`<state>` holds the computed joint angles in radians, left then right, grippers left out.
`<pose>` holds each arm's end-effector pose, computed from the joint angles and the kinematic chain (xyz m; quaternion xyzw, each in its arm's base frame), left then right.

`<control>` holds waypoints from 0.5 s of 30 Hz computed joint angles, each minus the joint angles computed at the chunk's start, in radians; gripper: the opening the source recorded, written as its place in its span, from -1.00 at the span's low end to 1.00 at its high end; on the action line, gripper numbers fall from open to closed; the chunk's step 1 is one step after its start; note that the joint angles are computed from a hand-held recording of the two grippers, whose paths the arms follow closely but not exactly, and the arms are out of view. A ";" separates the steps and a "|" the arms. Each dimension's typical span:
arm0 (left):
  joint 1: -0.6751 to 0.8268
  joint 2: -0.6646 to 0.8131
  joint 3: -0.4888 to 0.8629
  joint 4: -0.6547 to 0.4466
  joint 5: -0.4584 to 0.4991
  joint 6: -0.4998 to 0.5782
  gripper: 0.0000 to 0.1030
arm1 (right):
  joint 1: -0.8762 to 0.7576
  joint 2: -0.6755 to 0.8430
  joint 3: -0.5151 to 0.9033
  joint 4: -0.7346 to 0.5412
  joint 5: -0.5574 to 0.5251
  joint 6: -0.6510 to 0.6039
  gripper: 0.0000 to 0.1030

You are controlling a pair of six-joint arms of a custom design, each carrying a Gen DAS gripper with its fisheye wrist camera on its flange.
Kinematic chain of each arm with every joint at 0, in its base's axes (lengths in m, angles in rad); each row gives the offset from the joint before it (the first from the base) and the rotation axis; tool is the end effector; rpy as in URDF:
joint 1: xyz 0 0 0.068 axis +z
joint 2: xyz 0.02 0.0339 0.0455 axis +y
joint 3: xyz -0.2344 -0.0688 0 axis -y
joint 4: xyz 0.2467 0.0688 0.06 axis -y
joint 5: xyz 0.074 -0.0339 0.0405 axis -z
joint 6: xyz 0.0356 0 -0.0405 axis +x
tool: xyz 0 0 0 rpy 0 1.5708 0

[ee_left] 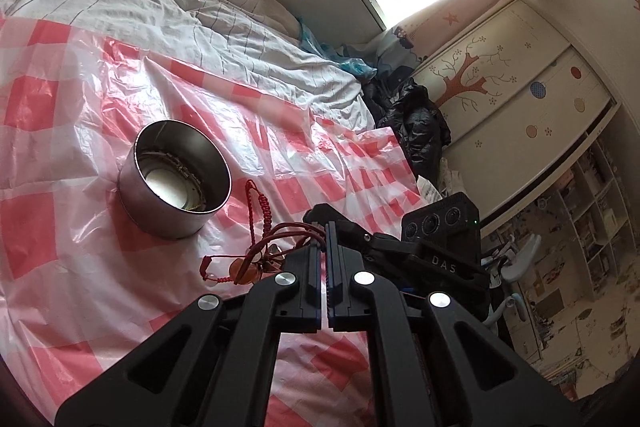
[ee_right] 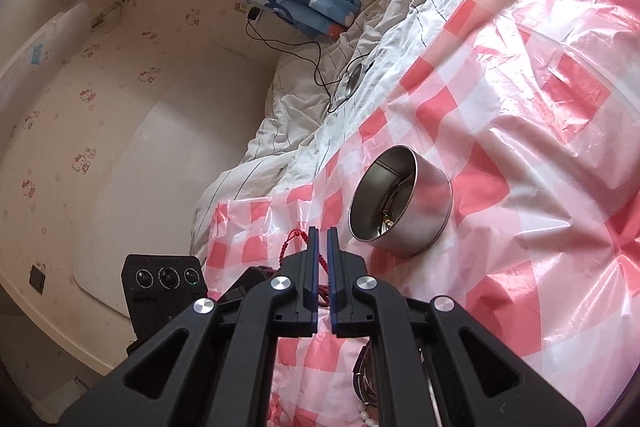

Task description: Organize jewelry

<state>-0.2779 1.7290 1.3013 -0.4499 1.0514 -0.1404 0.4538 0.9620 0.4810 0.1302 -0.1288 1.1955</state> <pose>0.3424 -0.1298 0.2267 0.2260 0.7999 -0.5227 0.1894 0.2093 0.1072 0.2073 0.2621 0.7757 0.4556 0.3493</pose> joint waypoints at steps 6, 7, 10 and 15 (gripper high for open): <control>0.042 0.031 -0.010 0.098 0.041 -0.130 -0.97 | 0.031 0.107 0.069 -0.056 -0.125 -0.026 -0.08; 0.045 0.030 -0.013 0.110 0.045 -0.140 -0.97 | 0.034 0.138 0.060 0.011 -0.166 -0.009 -0.08; 0.044 0.024 -0.021 0.138 0.061 -0.161 -0.97 | 0.040 0.207 0.020 0.189 -0.206 0.072 -0.08; 0.041 0.022 -0.053 0.219 0.108 -0.231 -0.97 | 0.025 0.257 -0.063 0.436 -0.226 0.206 -0.08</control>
<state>-0.2369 1.7507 1.2488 -0.2308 1.1595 -0.3712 0.4792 1.2186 0.4184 0.5667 -0.3546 1.4019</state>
